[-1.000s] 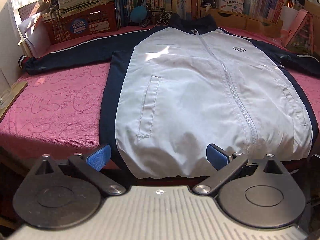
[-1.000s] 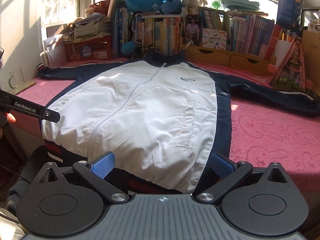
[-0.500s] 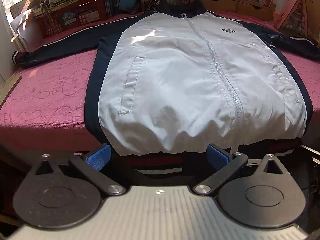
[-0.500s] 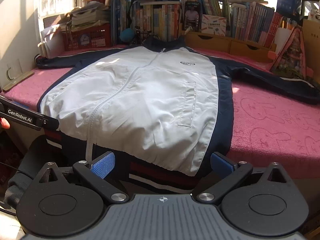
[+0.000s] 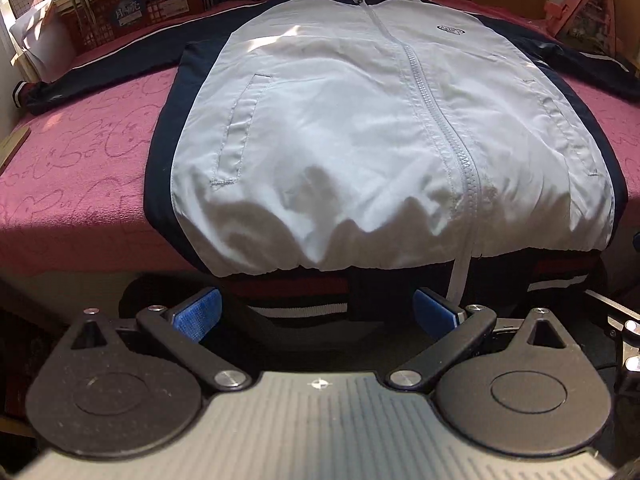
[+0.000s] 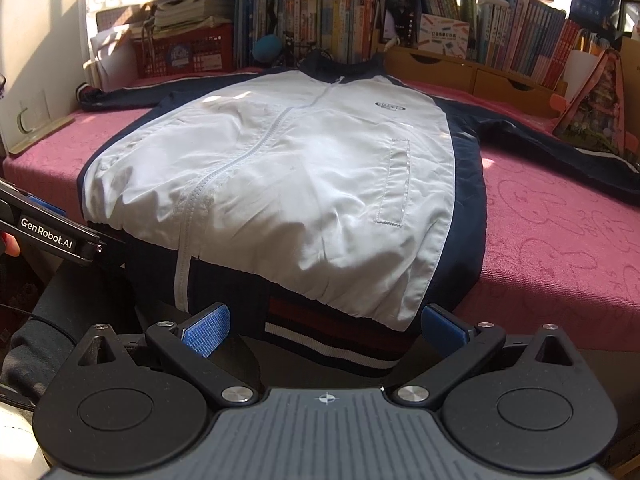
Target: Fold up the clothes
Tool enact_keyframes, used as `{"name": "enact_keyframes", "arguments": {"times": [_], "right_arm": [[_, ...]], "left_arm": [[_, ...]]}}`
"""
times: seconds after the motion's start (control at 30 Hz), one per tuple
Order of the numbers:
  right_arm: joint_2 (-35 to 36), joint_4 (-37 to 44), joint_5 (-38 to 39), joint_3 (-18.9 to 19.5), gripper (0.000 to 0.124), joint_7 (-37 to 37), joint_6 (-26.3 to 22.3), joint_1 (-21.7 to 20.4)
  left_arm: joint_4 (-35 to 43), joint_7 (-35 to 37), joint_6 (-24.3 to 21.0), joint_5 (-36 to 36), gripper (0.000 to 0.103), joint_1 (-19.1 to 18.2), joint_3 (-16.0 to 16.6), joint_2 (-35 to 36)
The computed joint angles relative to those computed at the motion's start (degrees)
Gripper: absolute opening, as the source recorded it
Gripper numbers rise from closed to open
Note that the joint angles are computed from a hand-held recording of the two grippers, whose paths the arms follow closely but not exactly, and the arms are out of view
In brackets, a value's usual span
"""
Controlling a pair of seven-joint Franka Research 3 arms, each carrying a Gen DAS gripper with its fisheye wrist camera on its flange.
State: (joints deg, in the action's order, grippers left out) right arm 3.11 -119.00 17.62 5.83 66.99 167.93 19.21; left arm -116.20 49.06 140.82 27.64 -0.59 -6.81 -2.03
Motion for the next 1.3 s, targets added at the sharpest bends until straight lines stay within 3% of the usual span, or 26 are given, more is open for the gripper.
{"name": "enact_keyframes", "arguments": {"times": [0.43, 0.7, 0.77, 0.87, 0.97, 1.03, 1.1, 1.13, 1.17, 1.23, 1.3], "right_arm": [[0.9, 1.4, -6.2, -1.0, 0.103, 6.7, -2.3, 0.1], [2.0, 3.5, -18.0, -3.2, 0.103, 21.8, -4.8, 0.3], [2.3, 4.2, -18.8, -3.3, 0.103, 23.0, -5.5, 0.0], [2.8, 4.9, -22.8, -4.3, 0.103, 25.9, -2.5, -0.3], [5.3, 6.8, -30.5, -8.4, 0.103, 33.6, 5.4, 0.4], [9.0, 10.7, -38.0, -16.2, 0.103, 45.0, 9.9, 4.3], [14.8, 16.7, -38.5, -25.0, 0.103, 54.4, 12.7, 8.4], [17.8, 20.1, -38.1, -27.4, 0.103, 58.6, 13.4, 8.6], [20.8, 24.0, -39.8, -27.9, 0.103, 64.5, 13.4, 6.8], [26.9, 33.0, -42.1, -24.0, 0.103, 73.2, 11.1, -0.4], [33.9, 43.0, -28.8, -21.2, 0.103, 66.0, 7.3, -4.9]], "left_arm": [[1.9, 2.8, -0.6, -2.4, 0.103, -0.5, 0.0, 2.4], [4.3, 4.4, -0.5, -3.6, 0.103, -0.5, 0.3, 4.5], [5.0, 3.4, 2.2, -0.2, 0.102, -0.4, 0.8, 4.8], [6.4, 1.3, 6.1, 5.2, 0.102, 0.0, 1.5, 5.4], [11.5, -1.7, 9.1, 13.0, 0.103, 0.2, 2.7, 8.6], [16.1, -2.0, 10.4, 14.5, 0.103, 0.4, 3.5, 11.9], [21.2, -3.4, 11.2, 15.8, 0.103, -0.1, 4.4, 15.7], [23.5, -4.6, 10.9, 16.3, 0.103, -0.5, 5.1, 17.6], [25.9, -5.8, 10.4, 16.8, 0.103, -1.0, 5.8, 19.4], [29.2, -7.1, 9.0, 16.0, 0.103, -1.4, 6.7, 22.1], [31.6, -8.0, 7.5, 14.6, 0.103, -1.4, 7.4, 24.3]]}}
